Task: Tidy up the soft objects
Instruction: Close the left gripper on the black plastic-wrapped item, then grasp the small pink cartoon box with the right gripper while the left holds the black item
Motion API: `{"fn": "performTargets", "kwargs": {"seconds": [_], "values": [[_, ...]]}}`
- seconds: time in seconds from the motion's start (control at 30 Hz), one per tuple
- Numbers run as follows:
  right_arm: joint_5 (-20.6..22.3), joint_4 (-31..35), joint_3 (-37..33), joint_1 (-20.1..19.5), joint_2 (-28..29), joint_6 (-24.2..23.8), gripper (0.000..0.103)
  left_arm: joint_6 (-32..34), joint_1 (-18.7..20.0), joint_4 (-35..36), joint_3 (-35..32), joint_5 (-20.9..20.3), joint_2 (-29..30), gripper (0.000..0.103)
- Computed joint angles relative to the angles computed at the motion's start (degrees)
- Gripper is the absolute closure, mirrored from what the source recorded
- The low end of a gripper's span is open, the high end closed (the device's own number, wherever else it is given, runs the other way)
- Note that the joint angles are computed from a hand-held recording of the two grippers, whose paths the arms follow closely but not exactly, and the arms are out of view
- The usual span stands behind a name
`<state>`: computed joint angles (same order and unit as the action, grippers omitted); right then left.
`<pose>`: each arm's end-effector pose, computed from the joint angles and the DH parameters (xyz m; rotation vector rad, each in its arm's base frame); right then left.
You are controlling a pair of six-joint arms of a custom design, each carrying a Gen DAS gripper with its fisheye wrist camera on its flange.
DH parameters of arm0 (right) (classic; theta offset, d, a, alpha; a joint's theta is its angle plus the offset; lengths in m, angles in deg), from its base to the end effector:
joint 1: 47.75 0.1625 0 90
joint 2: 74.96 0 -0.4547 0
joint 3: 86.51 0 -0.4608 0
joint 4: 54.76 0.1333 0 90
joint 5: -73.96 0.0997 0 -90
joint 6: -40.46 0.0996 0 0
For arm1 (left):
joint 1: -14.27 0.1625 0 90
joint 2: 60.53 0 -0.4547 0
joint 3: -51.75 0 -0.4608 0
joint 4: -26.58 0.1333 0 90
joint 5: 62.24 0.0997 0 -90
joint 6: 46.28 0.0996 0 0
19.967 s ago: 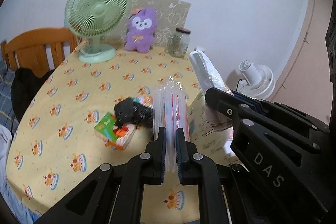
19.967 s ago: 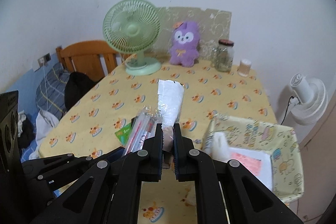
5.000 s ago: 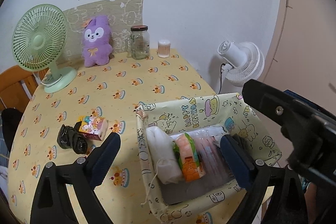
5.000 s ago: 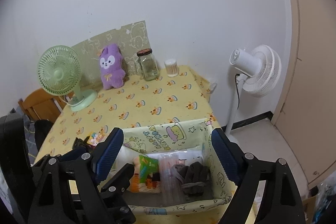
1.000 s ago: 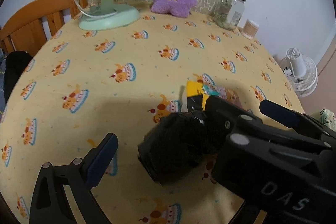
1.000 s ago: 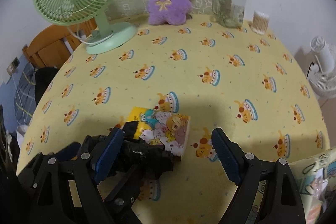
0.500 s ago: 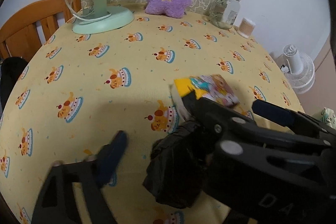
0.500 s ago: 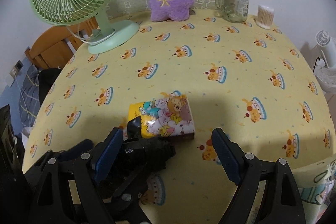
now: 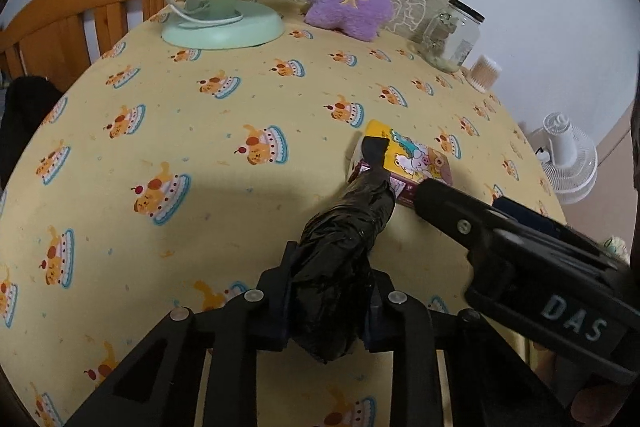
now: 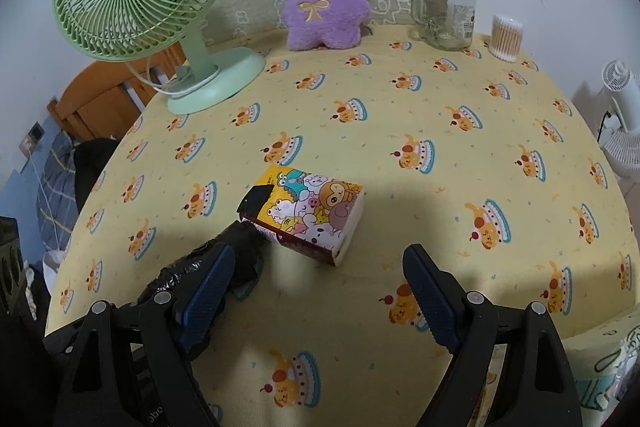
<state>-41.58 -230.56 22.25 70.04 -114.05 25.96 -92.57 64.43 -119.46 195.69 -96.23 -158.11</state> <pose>0.3754 -0.5185 -0.0415 0.8921 -2.5467 0.4503 -0.0685 -0.4191 0.2416 -0.2374 2.3362 -0.9970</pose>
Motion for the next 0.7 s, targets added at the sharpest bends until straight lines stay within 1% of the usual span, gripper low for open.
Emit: {"fn": "performTargets", "kwargs": {"seconds": [0.07,0.1,0.17,0.27,0.33,0.4,0.43,0.47,0.5,0.6,0.7], "values": [[-0.6,-0.5,-0.1,0.1,0.3,-0.2,0.015,-2.0,-0.7,2.1,0.1,1.3,-0.2,0.081],[-0.7,-0.7,-0.3,0.1,0.4,-0.2,0.015,-4.7,-1.4,5.1,0.2,2.8,-0.7,0.082],[-0.7,-0.5,-0.6,0.2,0.7,0.0,0.015,-7.7,-2.1,8.8,0.2,4.4,-1.2,0.082],[-0.2,-0.4,-1.5,0.3,1.5,-0.7,0.016,-7.8,-2.1,9.4,0.3,4.4,-1.5,0.083],[-0.5,1.3,-2.6,0.2,2.3,-0.5,0.03,-8.8,-2.4,10.4,0.2,5.1,-1.9,0.083],[-1.3,3.7,-3.6,0.1,3.1,0.0,0.055,-9.7,-2.5,12.1,0.0,5.9,-2.0,0.083],[-2.2,4.0,-4.0,0.1,3.5,0.2,0.061,-9.7,-2.5,12.4,-0.1,5.9,-1.8,0.083],[-3.7,3.7,-4.2,0.2,4.1,0.1,0.071,-9.6,-2.5,12.4,-0.2,5.9,-1.7,0.083],[-4.2,3.1,-4.3,0.3,4.4,-0.3,0.073,-9.4,-2.3,12.1,-0.2,5.7,-1.6,0.083],[-3.9,2.2,-4.0,-0.1,4.3,-0.4,0.079,-9.3,-2.3,11.7,-0.1,5.6,-1.5,0.083],[-4.1,1.6,-3.8,-0.2,4.1,-0.6,0.083,-9.2,-2.3,11.1,0.0,5.5,-1.6,0.083]]}}
